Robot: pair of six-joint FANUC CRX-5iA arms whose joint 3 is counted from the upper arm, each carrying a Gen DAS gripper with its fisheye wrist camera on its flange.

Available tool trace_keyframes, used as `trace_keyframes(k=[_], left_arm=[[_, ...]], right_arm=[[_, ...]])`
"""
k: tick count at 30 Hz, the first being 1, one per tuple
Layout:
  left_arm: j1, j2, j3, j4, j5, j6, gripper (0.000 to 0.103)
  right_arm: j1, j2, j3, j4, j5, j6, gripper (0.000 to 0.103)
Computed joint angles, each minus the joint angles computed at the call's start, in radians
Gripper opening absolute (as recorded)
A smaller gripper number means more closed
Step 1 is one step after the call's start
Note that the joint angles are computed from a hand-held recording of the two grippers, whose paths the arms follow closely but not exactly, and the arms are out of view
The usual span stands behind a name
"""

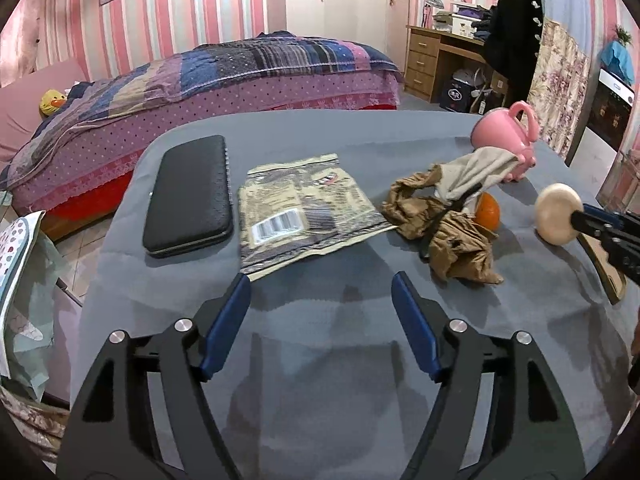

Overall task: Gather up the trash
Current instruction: 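Grasp the printed snack wrapper with the left tool while the right tool grasps the white bowl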

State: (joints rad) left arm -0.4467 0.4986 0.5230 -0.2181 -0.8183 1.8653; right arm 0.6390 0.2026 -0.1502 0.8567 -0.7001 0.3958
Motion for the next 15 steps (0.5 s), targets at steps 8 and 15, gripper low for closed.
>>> trace_keyframes(k=[8, 15], left_arm=[[-0.025, 0.1, 0.154, -0.068, -0.101, -0.016, 0.071], [-0.01, 0.205, 0.323, -0.057, -0.192, -0.043, 0.035]], right_arm=[[-0.014, -0.05, -0.069, -0.009, 0.031, -0.059, 0.023], [-0.008, -0.059, -0.088, 0.019, 0.034, -0.066, 0.023]])
